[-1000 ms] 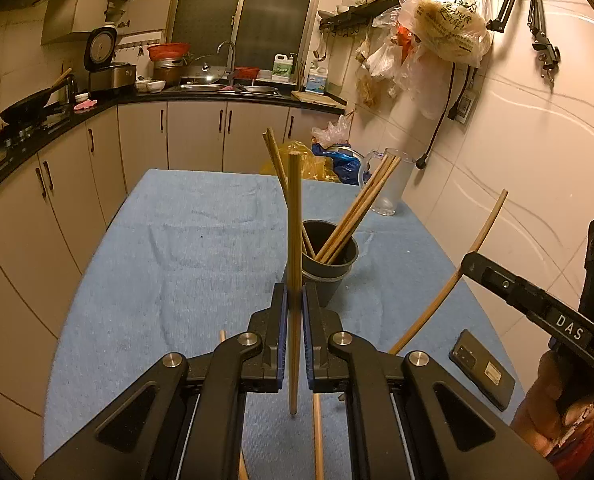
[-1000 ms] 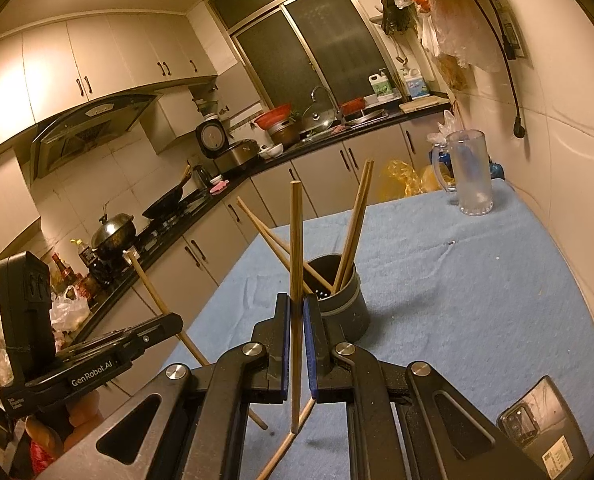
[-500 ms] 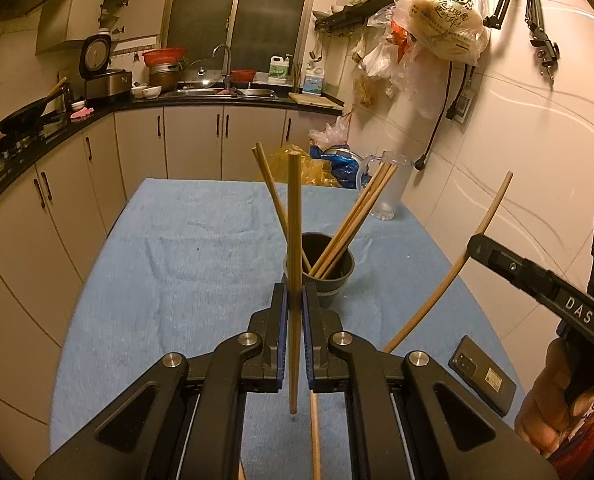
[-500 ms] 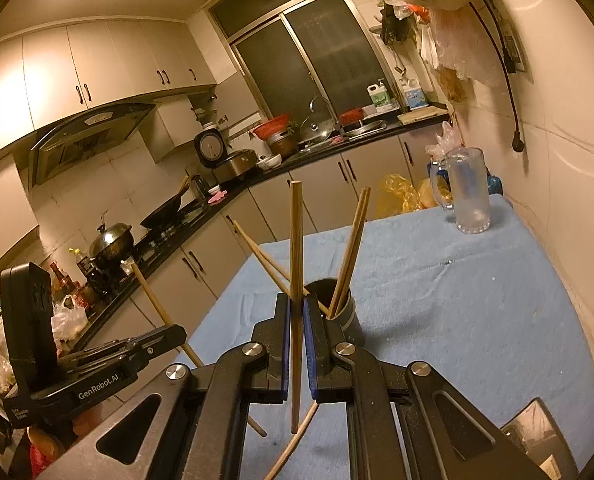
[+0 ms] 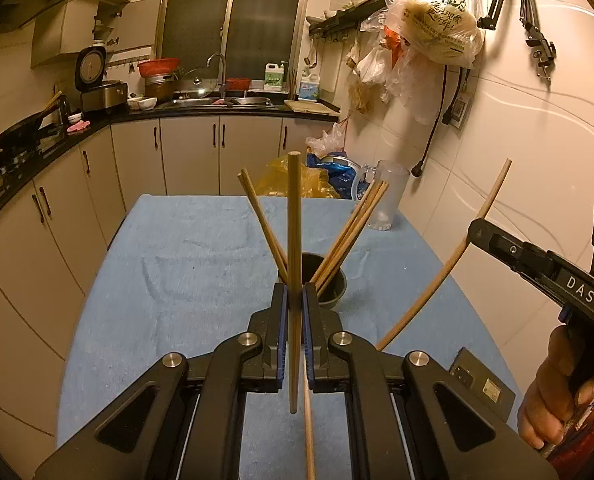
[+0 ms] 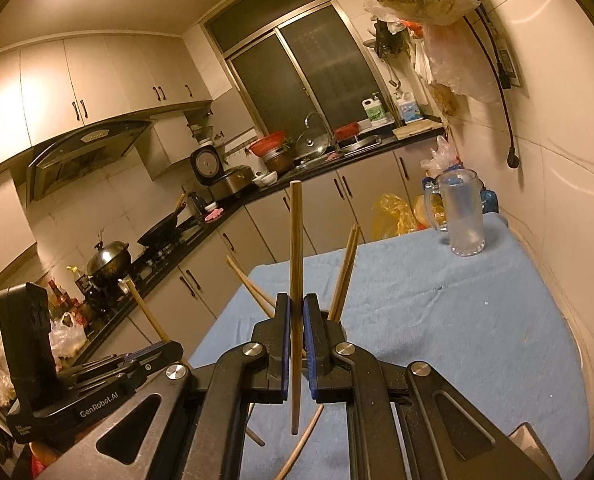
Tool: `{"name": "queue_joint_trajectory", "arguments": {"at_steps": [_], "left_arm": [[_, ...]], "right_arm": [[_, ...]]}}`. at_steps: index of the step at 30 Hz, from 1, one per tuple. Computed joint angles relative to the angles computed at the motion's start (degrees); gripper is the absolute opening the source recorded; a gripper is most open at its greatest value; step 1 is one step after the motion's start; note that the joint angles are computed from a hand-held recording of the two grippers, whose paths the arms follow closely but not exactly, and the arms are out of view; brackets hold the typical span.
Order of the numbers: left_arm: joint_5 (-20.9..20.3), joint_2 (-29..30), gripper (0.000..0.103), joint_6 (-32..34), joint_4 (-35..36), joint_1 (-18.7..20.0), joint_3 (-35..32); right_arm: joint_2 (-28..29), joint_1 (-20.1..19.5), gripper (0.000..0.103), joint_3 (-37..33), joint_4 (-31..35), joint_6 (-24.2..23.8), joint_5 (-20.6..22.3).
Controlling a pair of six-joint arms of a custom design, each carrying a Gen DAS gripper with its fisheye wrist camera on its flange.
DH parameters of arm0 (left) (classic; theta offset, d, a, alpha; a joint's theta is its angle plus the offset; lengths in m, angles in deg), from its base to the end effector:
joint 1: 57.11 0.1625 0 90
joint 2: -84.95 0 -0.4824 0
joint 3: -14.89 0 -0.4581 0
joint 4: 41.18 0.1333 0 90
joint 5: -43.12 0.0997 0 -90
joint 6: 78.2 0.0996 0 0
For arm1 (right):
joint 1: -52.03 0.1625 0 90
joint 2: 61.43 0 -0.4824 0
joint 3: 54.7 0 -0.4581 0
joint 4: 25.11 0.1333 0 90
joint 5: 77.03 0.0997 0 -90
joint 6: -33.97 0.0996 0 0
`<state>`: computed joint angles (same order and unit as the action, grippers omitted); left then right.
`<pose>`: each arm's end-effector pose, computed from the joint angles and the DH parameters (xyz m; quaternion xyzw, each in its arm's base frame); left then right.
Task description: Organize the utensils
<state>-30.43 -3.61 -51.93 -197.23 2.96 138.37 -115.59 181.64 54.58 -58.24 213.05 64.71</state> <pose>-0.1207 -0.5334 0.3523 0.4152 0.8591 -0.2698 0.1293 0.4022 -0.3996 0.0622 0.0294 -0.7843 0.5946 0.1746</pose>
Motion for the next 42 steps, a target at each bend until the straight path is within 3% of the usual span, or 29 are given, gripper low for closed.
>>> {"name": "queue_joint_trajectory", "arguments": {"at_steps": [18,28,42], "left_arm": [[-2.91,4.02,0.007,-1.97,-1.22,-2.3,-6.79],[-4.32,10.62,0.007,-4.58,-3.57,-1.81,-11.53],[-3.41,16.15,0.007,-3.94,-2.64,2.02,-12.11]], "right_arm": [[-3.51,-2.09,0.008,-0.14,-3.76,-3.9,-2.46],[-2.95,-4.32,0.008,-2.21,-7.16,-8.43,-2.3],[2.62,-9.84,0.008,-6.81,5.32,1.63,-5.42]]}}
